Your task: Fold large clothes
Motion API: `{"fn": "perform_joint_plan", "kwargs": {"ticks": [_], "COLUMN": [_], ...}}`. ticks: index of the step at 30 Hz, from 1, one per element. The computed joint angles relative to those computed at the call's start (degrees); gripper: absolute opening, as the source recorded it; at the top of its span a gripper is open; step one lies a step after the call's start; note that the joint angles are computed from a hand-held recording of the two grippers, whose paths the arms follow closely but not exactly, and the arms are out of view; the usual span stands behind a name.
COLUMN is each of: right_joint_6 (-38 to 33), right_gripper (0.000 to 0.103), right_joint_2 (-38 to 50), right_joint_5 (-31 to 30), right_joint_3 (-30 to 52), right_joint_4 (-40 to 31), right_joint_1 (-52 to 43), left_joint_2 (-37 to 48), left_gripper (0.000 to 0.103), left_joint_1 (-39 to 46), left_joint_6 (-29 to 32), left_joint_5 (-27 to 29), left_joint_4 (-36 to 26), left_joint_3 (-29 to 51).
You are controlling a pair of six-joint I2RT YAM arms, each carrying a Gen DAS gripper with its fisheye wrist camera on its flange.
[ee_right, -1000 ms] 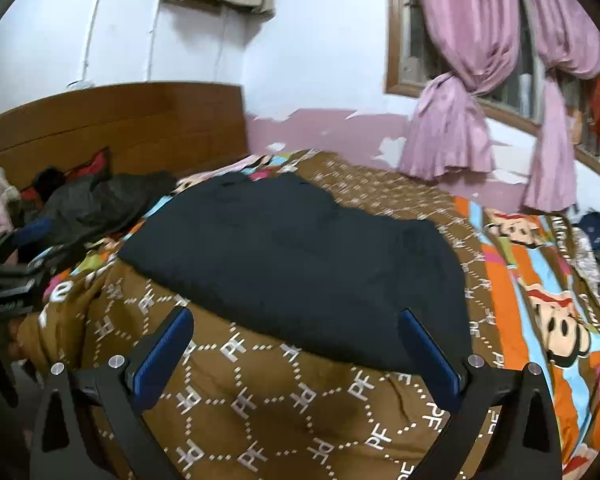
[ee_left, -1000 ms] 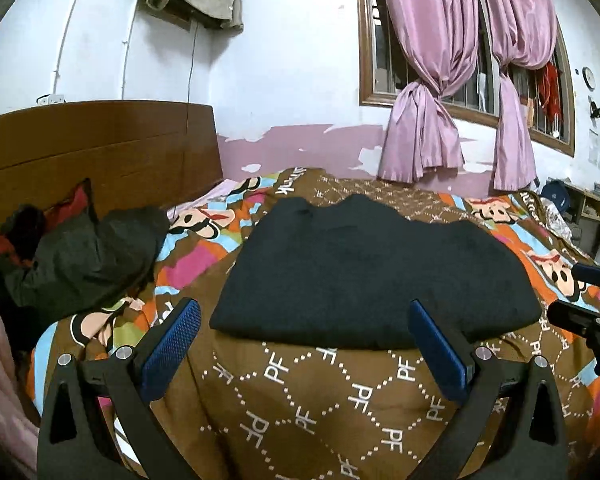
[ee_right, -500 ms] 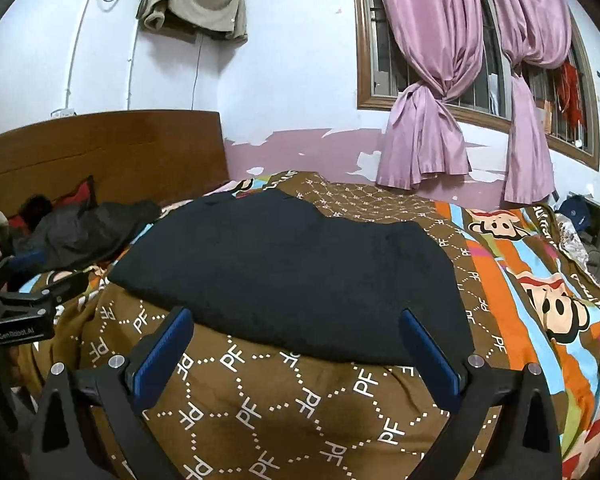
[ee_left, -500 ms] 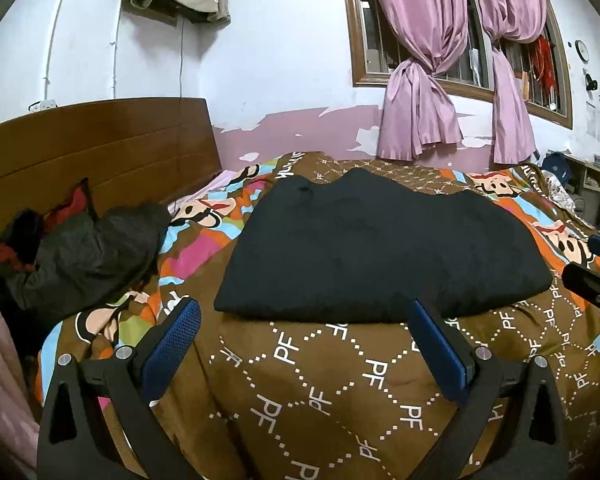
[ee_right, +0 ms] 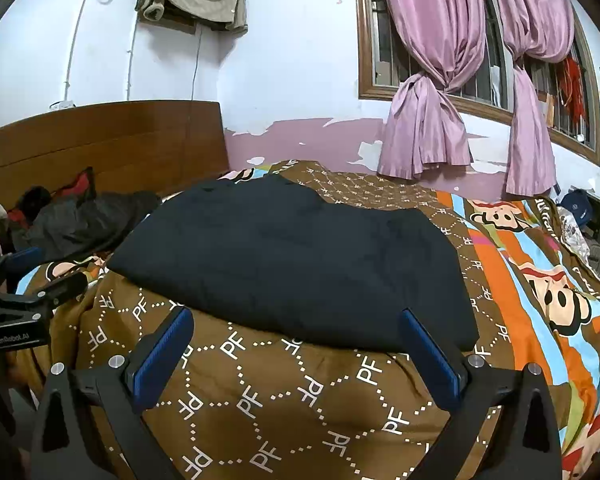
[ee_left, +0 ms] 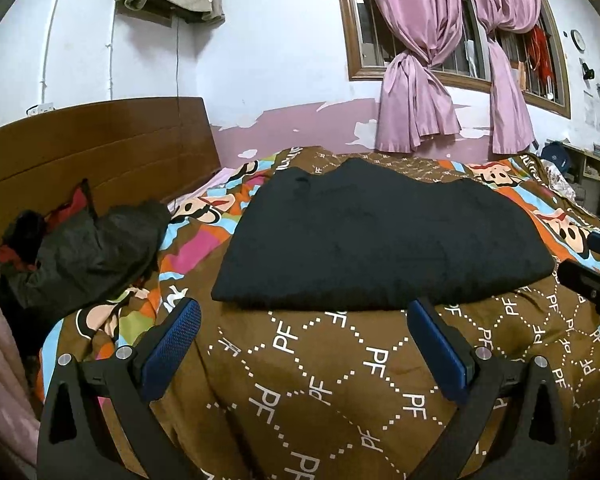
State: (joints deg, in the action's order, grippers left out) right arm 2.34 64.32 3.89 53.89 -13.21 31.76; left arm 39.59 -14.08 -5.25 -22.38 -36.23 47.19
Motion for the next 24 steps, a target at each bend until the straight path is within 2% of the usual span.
{"fn": "perform_joint_plan", "kwargs": {"ticks": [24], "right_joint_6": [0.39], "right_gripper": [0.103], "right_joint_2": [1.04], "right_joint_5": [-0.65], "right_joint_3": [0.76], "right_joint_4": [-0.85], "right_joint_1": [-0.47], "left_joint_2": [-1.19], "left_gripper": [0.101], "left_joint_1": [-1.85], "left_joint_6": [1.4], "left_joint_5": [-1.12], "left_joint_4": [1.09], "left_joint_3": [-1.0]}}
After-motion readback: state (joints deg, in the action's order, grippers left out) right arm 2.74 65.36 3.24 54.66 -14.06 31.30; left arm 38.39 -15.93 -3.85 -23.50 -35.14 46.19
